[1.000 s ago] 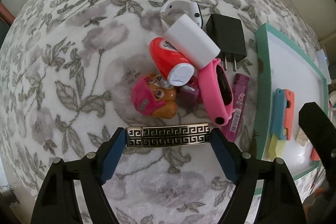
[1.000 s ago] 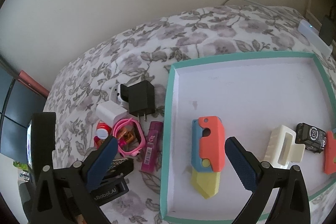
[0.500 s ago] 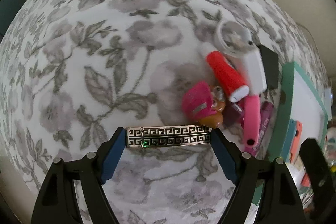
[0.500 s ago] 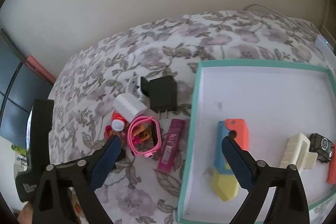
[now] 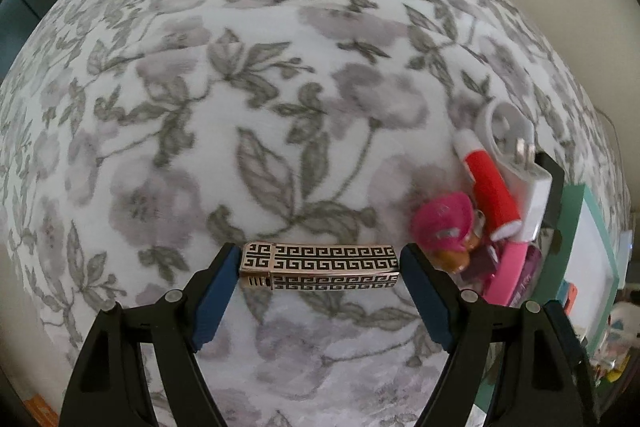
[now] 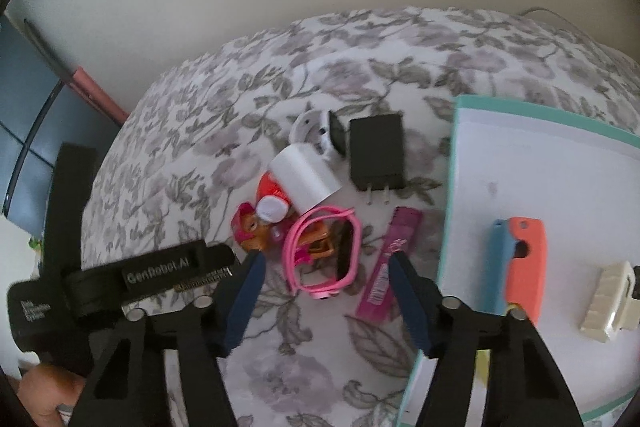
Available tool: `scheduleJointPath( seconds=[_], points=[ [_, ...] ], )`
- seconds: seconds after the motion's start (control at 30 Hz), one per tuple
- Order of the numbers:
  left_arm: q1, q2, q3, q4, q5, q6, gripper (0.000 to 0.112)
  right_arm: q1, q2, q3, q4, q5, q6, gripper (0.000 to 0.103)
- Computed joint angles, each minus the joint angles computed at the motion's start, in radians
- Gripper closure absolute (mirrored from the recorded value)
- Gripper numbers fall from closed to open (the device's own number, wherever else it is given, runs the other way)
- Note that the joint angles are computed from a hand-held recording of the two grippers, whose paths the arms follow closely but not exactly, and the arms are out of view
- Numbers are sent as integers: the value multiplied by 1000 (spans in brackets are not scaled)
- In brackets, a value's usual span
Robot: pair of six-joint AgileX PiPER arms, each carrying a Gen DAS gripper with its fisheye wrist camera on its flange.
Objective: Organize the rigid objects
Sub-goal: 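Lift the patterned bar with the left tool while the right tool grasps the pink watch band, then carry the bar and band over the tray and open both tools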
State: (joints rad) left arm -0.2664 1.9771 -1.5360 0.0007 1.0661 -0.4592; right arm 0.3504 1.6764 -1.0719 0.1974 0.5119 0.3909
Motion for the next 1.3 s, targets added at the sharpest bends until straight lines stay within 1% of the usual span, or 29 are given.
scheduleJointPath(
  seconds=[0.07,0.2,0.23,0.3,0.37,0.4,0.47,0.53,0.67,0.73,0.83,0.87,0.93,1.07,1.3],
  points=[
    [25,-7,4,5,2,13,30,14,16,-13,-14,4,12,48],
    [45,-14,11,14,4,33,30,30,40,-27,-21,3,13,54],
    [50,-14,9,14,5,40,30,34,47,-31,-28,5,19,59],
    [23,-2,-15,22,18,8,30,38,59,-38,-34,7,24,64],
    [20,11,-20,30,13,7,30,43,70,-42,-33,9,19,70],
    [17,16,-24,37,12,6,30,44,75,-41,-23,5,8,71],
    [-36,56,-50,58,5,-53,30,46,85,-42,1,-1,-18,76],
    [-42,65,-53,67,4,-57,30,46,88,-40,26,-9,-41,82],
    [-70,85,-62,87,7,-86,30,49,83,-34,25,-13,-42,83],
    [-90,115,-66,102,-14,-108,30,41,80,-28,57,-18,-63,84],
    [-111,136,-69,114,-22,-134,30,30,65,-17,80,-23,-80,85],
    [-114,140,-67,117,-27,-137,30,25,56,-9,96,-27,-92,90],
    [-115,142,-66,116,-32,-140,30,13,44,0,119,-31,-105,93],
    [-121,146,-62,110,-44,-147,30,-14,29,21,202,-36,-162,93],
    [-126,129,-58,97,-49,-158,30,-45,-15,50,240,-50,-180,93]
  ],
)
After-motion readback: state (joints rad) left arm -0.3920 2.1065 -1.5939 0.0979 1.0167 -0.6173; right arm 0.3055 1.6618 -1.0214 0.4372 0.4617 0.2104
